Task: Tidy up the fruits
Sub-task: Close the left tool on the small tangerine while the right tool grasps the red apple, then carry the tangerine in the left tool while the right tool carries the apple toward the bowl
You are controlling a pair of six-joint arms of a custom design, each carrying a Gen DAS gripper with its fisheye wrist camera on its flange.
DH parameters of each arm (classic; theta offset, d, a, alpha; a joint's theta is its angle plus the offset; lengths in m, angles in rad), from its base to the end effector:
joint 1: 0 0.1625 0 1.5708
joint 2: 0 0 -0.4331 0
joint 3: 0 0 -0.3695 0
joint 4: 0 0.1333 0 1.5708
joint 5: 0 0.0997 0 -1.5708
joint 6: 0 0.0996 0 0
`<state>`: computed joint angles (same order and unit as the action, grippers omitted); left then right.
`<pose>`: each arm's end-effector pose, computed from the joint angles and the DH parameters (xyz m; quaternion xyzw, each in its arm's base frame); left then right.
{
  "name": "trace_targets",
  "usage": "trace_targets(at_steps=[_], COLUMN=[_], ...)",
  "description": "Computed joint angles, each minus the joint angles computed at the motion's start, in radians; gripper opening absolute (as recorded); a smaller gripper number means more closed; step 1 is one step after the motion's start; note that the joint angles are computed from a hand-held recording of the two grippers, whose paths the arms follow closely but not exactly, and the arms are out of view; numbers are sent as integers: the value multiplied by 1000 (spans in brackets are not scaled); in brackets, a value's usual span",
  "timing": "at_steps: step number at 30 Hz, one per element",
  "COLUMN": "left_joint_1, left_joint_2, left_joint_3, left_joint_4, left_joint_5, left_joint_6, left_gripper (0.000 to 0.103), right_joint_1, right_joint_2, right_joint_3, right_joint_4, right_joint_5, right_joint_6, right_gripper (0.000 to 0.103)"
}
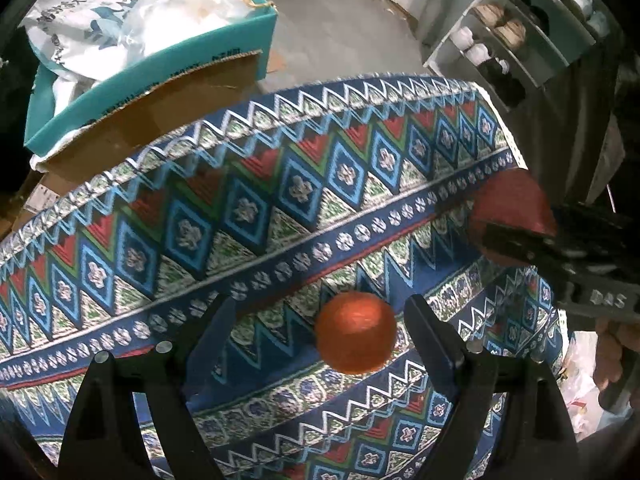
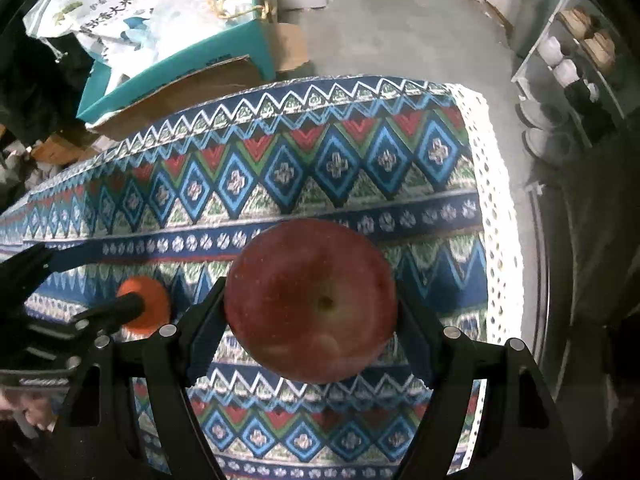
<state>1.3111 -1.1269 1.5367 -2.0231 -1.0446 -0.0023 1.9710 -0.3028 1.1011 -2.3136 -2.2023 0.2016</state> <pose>0.0159 -0.6542 0.3246 0.1184 0.9581 -0.0543 0.2551 0.3672 -0.6768 -0.0588 0.1028 -0.9447 0.0668 0.3043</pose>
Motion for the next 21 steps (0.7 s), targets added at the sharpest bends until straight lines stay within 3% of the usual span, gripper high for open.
trace_targets(at_steps=[7, 8, 11, 14, 21], left_joint_1=[-17, -18, -20, -21, -26], left_joint_2=[6, 7, 14, 5, -34], left_joint_3=[42, 46, 53, 76, 113], left_joint_4=[-8, -8, -5, -38, -72], left_joint_5=[22, 26, 23, 7, 32], left_joint_6=[-19, -24, -39, -19, -2], left_gripper=[87, 84, 60, 46, 45], right_joint_1=[14, 15, 16, 18, 31], right_joint_2=[-29, -29, -32, -34, -35], right_joint_3=[75, 76, 83, 87, 83], right_joint_4=[-74, -77, -83, -89, -109], right_joint_5=[12, 14, 16, 17, 8], right_joint_6=[20, 22, 27, 27, 12], right_gripper=[77, 77, 77, 77, 77])
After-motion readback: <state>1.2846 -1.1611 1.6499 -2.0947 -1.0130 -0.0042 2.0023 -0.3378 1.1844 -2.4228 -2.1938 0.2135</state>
